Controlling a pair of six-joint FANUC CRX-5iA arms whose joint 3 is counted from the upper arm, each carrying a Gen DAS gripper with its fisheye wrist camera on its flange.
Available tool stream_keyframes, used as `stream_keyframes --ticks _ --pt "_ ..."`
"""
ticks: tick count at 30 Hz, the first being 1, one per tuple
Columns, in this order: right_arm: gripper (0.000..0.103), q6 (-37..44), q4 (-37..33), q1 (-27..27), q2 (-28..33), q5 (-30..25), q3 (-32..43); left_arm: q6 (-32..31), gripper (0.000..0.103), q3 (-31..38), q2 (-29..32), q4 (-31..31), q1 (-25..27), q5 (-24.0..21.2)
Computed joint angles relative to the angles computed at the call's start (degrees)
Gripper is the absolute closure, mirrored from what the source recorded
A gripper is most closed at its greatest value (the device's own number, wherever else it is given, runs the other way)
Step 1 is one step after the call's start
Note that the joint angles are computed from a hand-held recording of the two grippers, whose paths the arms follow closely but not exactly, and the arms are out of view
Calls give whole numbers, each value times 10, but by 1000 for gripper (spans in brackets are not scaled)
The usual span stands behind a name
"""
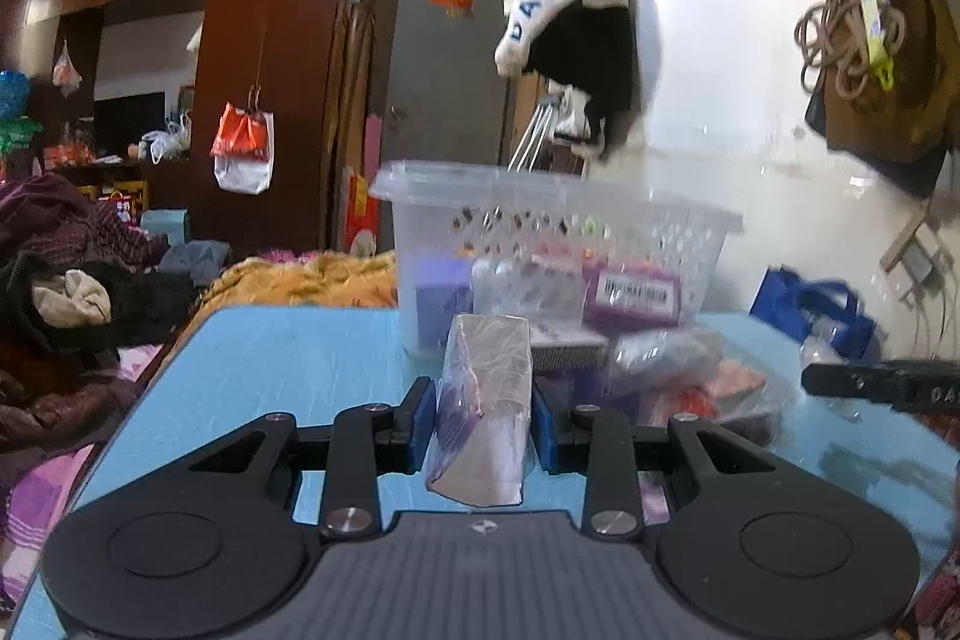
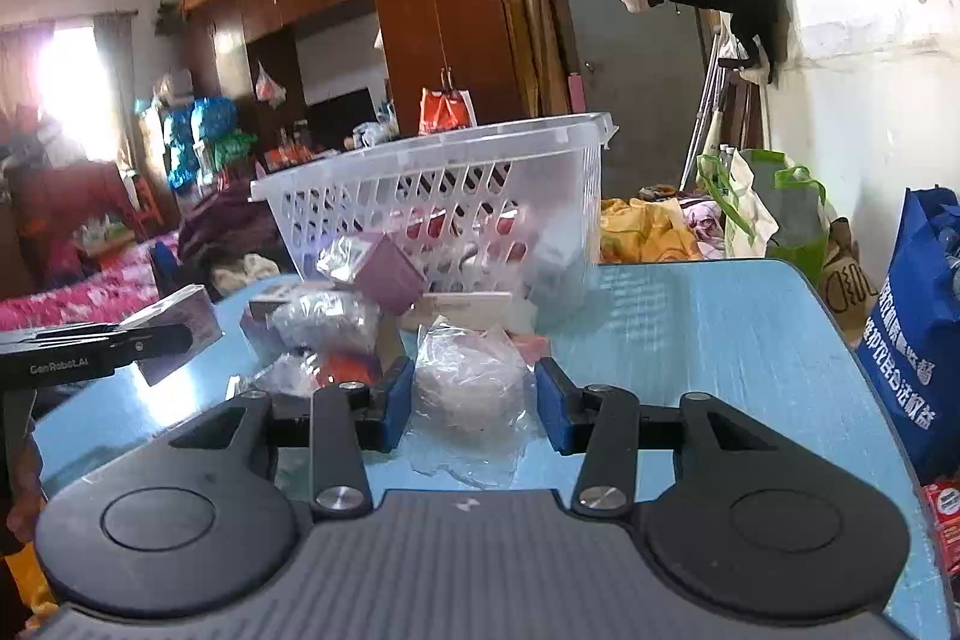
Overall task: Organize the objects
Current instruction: 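Grasp the clear bag with the left tool while the right tool grasps a white-wrapped bag, both into basket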
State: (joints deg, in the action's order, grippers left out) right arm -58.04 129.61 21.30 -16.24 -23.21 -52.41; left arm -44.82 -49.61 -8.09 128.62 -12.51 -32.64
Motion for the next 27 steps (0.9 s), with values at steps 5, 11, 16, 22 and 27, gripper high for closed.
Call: stream_keyframes --ticks 5,11,16,22,27 --pt "56 96 -67 37 12 -47 35 30 66 24 -6 -15 4 -18" --pt "55 163 -67 8 91 -59 160 72 66 138 29 -16 -55 71" --pt "55 242 -104 -11 158 -25 242 150 65 242 95 -75 -90 170" --pt "0 252 -125 15 163 -77 223 222 13 272 144 -171 -77 192" --pt "0 49 11 -27 73 9 140 251 13 189 102 -178 -9 56"
